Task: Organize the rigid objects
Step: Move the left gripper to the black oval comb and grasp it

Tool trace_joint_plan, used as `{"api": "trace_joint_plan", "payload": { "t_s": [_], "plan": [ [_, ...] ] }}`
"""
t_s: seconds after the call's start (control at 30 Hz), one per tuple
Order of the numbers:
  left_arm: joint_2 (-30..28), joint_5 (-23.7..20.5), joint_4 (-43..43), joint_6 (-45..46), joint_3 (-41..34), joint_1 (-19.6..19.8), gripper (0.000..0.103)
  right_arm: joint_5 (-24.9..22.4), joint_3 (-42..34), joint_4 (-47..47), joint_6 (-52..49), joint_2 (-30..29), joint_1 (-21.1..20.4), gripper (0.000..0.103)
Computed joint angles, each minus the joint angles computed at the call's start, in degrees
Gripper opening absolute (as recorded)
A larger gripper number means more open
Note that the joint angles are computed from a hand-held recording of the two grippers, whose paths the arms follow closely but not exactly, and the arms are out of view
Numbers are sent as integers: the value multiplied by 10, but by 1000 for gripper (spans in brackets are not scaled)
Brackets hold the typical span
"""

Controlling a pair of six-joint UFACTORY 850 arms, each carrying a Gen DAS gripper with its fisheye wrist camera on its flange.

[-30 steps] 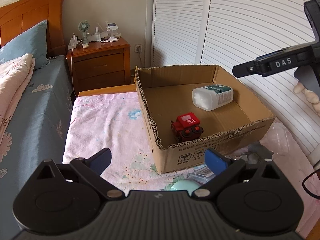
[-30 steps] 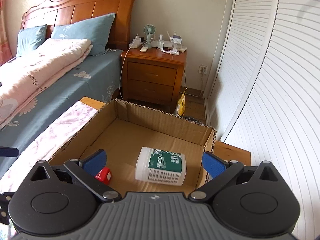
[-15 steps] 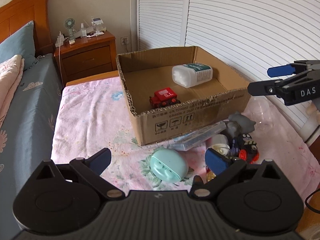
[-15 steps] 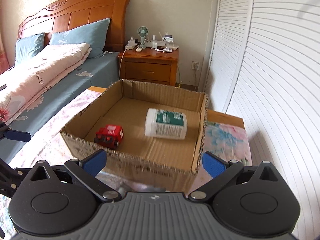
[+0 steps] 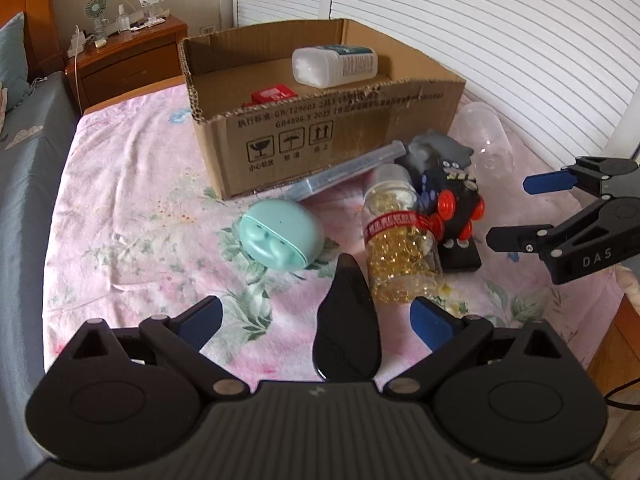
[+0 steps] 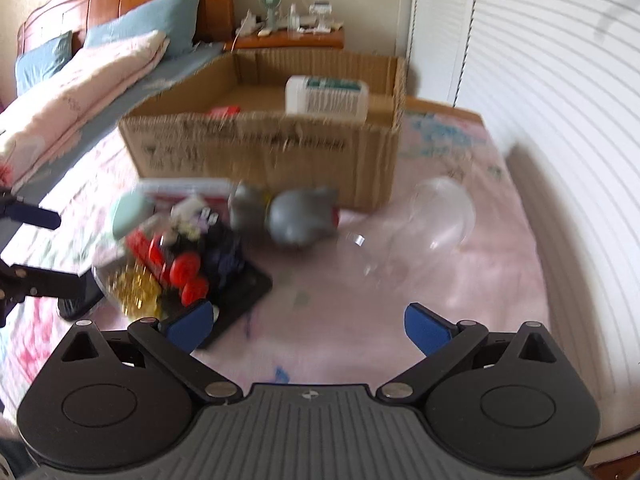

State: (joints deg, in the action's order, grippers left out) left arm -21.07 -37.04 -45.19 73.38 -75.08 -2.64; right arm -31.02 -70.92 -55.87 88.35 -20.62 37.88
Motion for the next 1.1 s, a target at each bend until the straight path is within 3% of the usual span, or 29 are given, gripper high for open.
{"api": "trace_joint_plan", "payload": {
  "t_s": [0.47,0.7,1.1],
  "plan": [
    [1,33,52,-30,20,-1,100,15,-24,23,-78,-32,10,103],
    [-6,49,66,-71,10,15,101,27,-7,-34,-27,-25,13,103],
    [-41,79,95,-144,-33,16,102,20,-9,-34,-21,-26,15,103]
  ]
}}
